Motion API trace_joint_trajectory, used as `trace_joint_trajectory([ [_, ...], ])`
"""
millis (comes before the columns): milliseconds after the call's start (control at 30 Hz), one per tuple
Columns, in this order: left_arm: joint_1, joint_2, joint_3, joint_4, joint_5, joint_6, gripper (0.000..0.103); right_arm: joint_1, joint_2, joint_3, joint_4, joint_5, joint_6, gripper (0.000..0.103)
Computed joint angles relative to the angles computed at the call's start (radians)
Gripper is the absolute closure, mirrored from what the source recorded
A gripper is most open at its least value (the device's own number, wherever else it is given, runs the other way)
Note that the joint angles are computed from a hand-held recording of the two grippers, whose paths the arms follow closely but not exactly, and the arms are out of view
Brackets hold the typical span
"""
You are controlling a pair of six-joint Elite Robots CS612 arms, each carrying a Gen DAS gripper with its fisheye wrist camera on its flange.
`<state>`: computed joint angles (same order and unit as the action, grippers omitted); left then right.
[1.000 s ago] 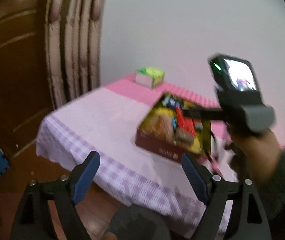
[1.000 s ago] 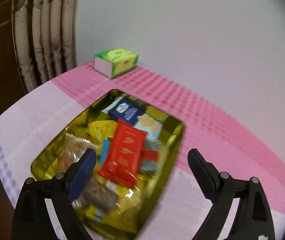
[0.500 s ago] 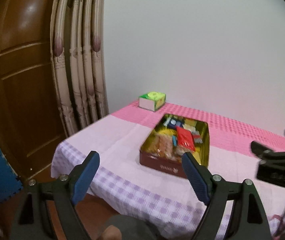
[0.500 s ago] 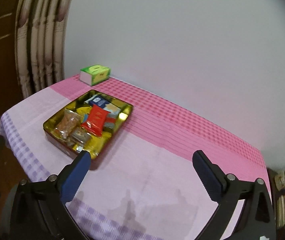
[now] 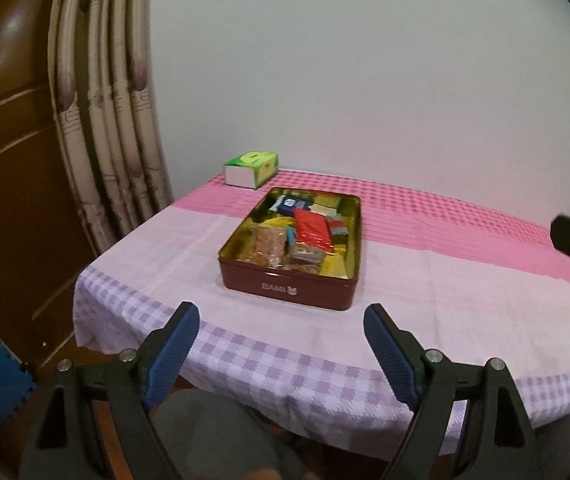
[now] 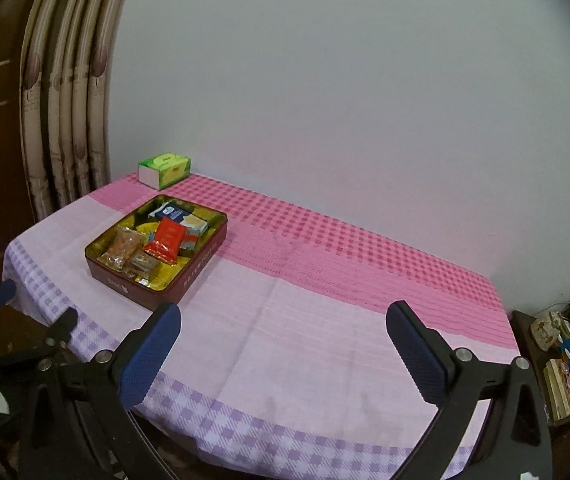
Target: Organize snacks
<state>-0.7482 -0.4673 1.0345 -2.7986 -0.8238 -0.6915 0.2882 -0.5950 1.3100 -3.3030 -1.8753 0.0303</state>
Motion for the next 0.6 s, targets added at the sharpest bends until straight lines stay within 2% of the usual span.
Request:
trace_joint_trajectory([
  [367,0.003,0.007,-0.006,-0.017,-0.042,0.023,0.017,0.003,0.011,-0.015,0.022,0.018,-0.005,0.001],
  [600,-0.003,0.009,-0.004,-0.039,-0.021,0.048,0.017,0.001,0.013,-0.015,0.032,0.026,0.000,0.001],
])
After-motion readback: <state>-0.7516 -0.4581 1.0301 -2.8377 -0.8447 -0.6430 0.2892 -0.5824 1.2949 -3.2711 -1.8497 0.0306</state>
